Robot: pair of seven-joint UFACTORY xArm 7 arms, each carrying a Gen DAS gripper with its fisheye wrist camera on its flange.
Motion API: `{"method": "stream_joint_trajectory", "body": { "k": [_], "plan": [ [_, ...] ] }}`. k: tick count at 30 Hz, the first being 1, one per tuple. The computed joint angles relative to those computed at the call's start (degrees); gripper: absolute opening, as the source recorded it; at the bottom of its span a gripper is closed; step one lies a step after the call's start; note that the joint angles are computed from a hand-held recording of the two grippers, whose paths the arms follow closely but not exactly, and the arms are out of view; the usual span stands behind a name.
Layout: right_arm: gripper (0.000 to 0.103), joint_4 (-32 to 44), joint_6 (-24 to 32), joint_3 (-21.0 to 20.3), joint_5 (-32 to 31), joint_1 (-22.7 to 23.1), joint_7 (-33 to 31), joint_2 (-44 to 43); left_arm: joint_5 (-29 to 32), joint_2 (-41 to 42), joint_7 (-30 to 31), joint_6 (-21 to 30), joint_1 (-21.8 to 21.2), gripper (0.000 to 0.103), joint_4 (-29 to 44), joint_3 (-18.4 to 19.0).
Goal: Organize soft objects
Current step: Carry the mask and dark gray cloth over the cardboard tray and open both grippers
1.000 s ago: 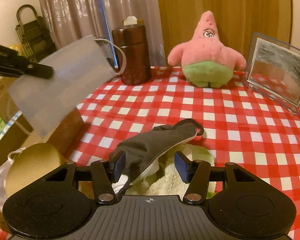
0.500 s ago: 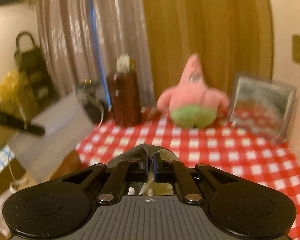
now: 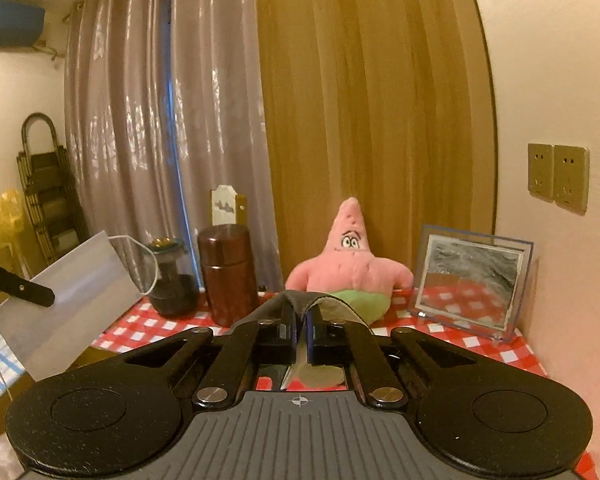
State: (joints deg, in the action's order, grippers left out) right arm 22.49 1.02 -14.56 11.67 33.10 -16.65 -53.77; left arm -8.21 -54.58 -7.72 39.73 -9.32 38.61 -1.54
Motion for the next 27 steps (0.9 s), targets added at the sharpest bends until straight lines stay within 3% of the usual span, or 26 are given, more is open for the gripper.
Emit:
{"method": "stream_joint_trajectory", "body": {
  "k": [5, 11, 16, 21, 27],
  "plan": [
    [0.005, -1.0, 1.3, 3.9, -0.1, -0.9, 2.2, -4.7, 0.7, -5.2, -0.7, 4.9, 0.8, 0.0, -0.4, 0.0],
    [0.005, 0.1, 4.3, 6.5, 0.4, 3.6, 4.3, -8.6, 2.2, -11.9, -0.9, 12.0, 2.8, 0.0, -0.6, 0.7],
    [0.005, 1.8, 4.8, 8.8, 0.9, 12.4, 4.1, -8.3, 3.4, -17.6, -0.4, 17.7, 4.8, 0.0, -0.8, 1.9],
    [0.005, 4.4, 4.5, 8.2, 2.2, 24.2, 2.1, -3.8, 4.5, -22.9, 0.2, 22.8, 7.3, 0.0, -1.8, 3.6],
    [0.005, 4.9, 5.2, 7.4, 4.1, 31.6, -0.7, 3.3, 6.6, -28.9, 1.9, 27.8, 10.5, 0.0, -5.0, 5.5]
  ]
}}
